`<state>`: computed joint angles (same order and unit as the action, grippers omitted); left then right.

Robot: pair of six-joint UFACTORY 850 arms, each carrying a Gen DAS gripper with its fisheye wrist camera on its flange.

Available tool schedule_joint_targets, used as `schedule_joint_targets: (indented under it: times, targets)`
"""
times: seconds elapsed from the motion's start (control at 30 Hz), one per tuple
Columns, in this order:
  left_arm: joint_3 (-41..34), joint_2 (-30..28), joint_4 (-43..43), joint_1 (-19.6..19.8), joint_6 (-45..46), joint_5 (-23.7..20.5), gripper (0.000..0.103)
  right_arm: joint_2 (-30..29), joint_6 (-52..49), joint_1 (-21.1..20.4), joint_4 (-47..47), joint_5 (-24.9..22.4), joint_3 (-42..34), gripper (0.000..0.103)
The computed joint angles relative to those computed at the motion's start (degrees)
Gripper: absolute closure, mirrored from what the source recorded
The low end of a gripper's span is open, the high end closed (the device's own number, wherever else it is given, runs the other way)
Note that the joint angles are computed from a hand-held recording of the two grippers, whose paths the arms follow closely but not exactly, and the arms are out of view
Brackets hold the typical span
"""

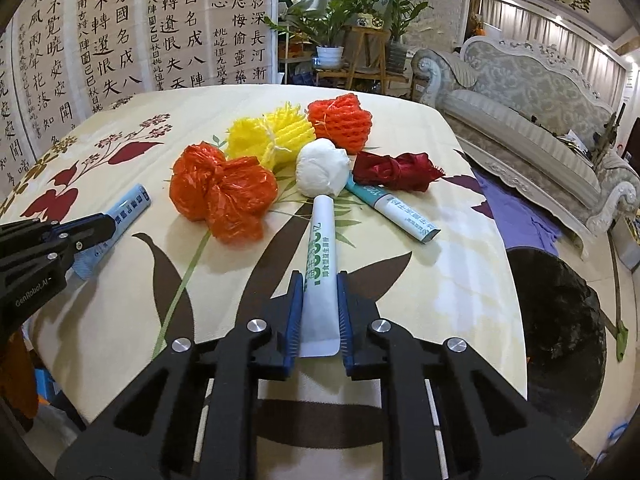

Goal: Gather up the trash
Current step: 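Carry both tubes over the bin and open both tools to drop them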

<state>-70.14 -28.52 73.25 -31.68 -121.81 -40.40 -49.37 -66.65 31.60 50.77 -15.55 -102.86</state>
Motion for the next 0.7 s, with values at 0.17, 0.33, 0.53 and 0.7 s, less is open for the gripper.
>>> schedule_joint_targets:
  times: [0.17, 0.33, 0.53, 0.7]
  targets:
    - [-0.2, 0.4, 1.3, -1.1, -0.8, -1.0, 0.098, 2.2, -8.2, -0.7, 9.3, 0.6, 2.8, 0.087]
    - [-1.6, 0.1, 2.4, -2.0, -0.4, -1.0, 0.098, 3.8, -13.8, -1.7, 16.2, 1.2, 4.7, 0.087]
    - [-4.8, -1.2, 4.6, -2.7, 0.6, -0.7, 0.098, 5.4, -20.2, -3.6, 24.6, 2.7, 6.6, 0.087]
    - [-9.5, -3.8, 6.8, -3.0, 2.9, 1.2, 0.098, 6.2, -25.1, -5.5, 31.0, 4.6, 7.0, 0.087]
